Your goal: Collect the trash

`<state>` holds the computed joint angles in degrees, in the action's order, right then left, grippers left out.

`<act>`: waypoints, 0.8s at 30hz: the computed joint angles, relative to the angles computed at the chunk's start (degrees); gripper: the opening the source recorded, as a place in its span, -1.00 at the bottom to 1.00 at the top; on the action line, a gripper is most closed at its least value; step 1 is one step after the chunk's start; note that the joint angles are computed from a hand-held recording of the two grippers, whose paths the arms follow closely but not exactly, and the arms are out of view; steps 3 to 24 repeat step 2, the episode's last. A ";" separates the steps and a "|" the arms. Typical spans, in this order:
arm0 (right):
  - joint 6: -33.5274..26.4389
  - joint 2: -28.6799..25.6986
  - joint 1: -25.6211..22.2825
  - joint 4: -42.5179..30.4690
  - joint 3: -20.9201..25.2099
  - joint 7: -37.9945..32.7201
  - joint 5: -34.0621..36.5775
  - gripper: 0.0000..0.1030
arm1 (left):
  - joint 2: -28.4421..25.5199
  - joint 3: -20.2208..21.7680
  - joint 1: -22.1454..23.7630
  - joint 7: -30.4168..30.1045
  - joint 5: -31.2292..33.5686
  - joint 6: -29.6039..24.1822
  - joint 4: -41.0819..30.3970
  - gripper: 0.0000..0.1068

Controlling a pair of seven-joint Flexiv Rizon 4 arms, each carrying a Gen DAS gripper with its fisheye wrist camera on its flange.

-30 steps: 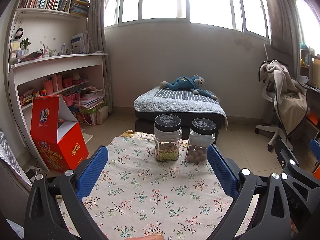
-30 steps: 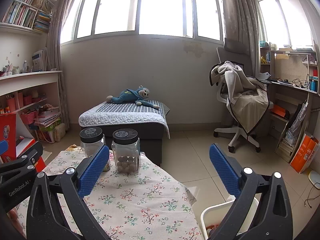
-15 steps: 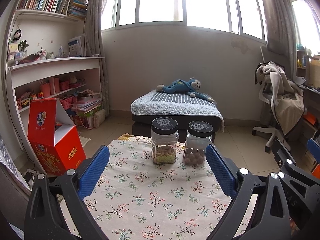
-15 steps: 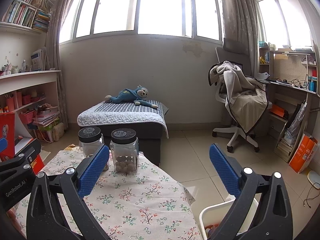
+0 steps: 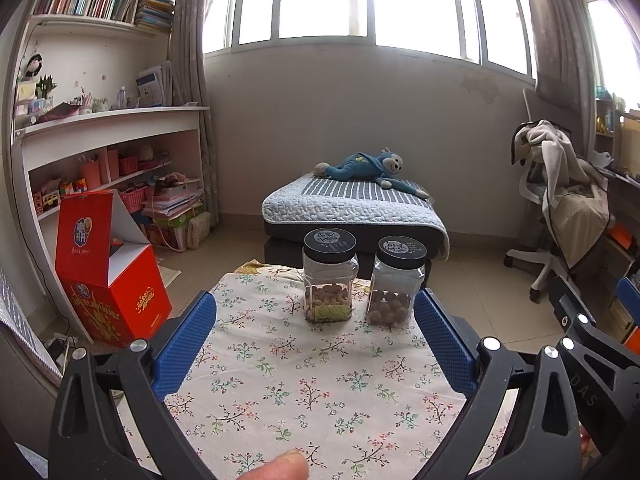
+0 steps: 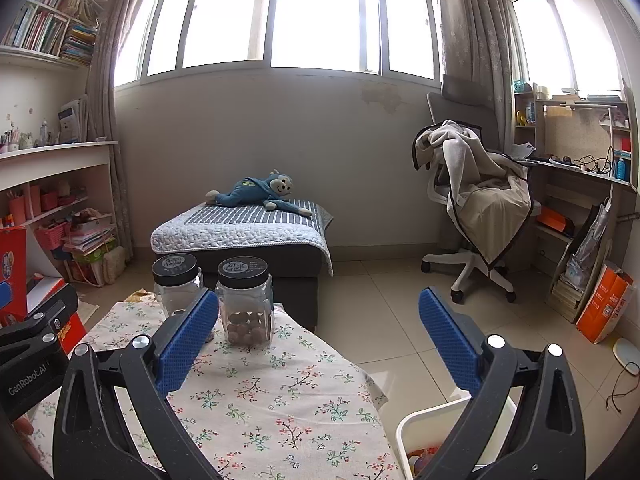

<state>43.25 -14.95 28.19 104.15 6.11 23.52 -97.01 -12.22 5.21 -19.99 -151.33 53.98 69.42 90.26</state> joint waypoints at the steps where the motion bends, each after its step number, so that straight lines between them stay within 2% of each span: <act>1: 0.00 0.00 0.00 0.00 0.00 0.00 0.00 0.86 | 0.01 -0.03 0.02 0.10 -0.16 -0.17 0.03 0.80; 24: 0.03 0.01 -0.02 0.00 -0.01 0.04 -0.05 0.86 | 0.01 -0.12 0.23 0.53 -0.56 0.01 0.16 0.80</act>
